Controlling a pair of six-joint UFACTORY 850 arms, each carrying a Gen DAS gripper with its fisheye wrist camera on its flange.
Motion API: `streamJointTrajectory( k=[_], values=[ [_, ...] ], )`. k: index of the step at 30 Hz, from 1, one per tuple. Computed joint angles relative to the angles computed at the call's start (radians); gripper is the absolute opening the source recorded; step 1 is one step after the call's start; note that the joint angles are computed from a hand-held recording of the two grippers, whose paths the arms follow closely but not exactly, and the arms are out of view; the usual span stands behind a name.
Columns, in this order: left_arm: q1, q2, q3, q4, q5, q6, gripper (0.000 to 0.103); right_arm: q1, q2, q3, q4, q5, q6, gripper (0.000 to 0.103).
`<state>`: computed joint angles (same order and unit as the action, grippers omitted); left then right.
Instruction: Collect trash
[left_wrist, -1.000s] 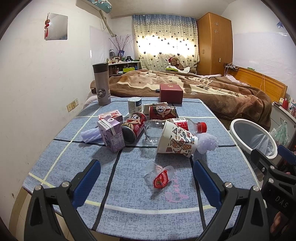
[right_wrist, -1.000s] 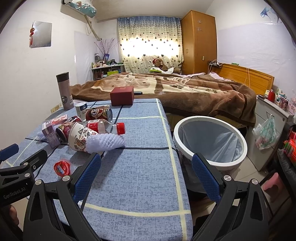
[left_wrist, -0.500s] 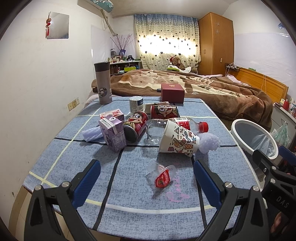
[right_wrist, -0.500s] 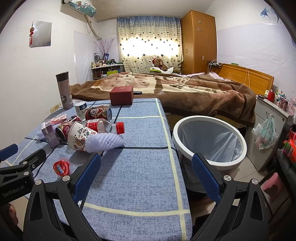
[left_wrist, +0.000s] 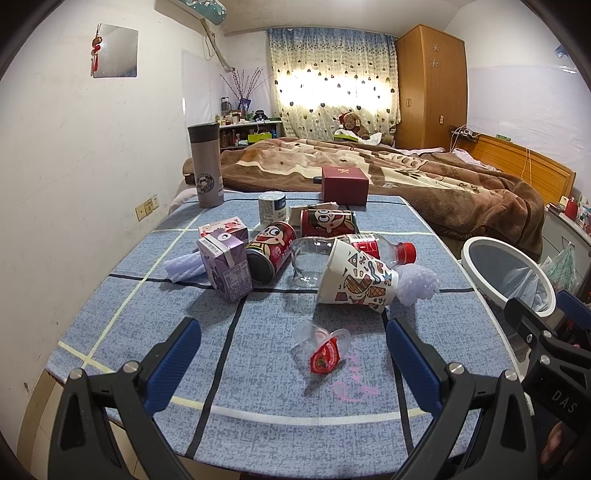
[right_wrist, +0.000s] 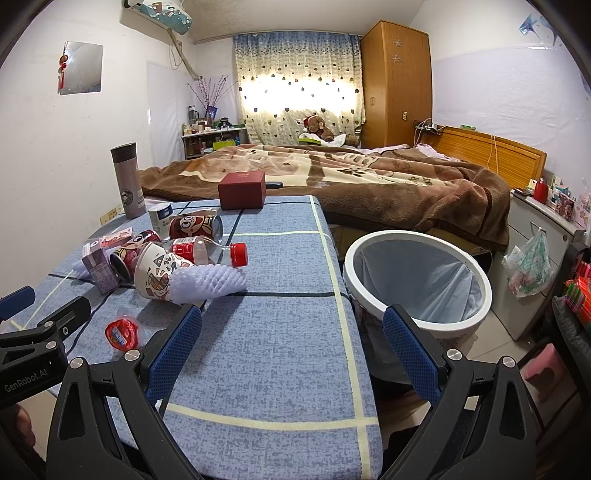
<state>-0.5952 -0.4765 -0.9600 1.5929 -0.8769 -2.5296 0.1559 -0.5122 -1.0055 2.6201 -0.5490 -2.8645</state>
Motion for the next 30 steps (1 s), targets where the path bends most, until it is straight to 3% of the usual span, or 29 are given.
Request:
streamJointTrajectory(
  k=[12,17,24,26,30],
  values=[
    [0.002,-0.001,0.002,0.005,0.005,0.0,0.102,-0.002,-0.003,-0.003,-0.006,0.004,0.0,0.101],
    [0.019,0.012,0.035,0.051,0.041,-0.043,0.102,-0.015,-0.016,-0.009,-0.059,-0.02,0.019,0.101],
    [0.099,0.058,0.146,0.27,0.213,-0.294,0.1,-0.008,-0.068,-0.056,-0.14,-0.06,0.011,0.1],
    [0.111,0.053,0.147,0.248,0.243,-0.262,0.098,-0.006,-0.086,-0.083,-0.214,-0.04,0.073,0.091],
    [0.136,0.059,0.163,0.373,0.313,-0.352,0.094,-0.01,-0.119,-0.145,-0.467,-0.027,0.345,0.088]
  ],
)
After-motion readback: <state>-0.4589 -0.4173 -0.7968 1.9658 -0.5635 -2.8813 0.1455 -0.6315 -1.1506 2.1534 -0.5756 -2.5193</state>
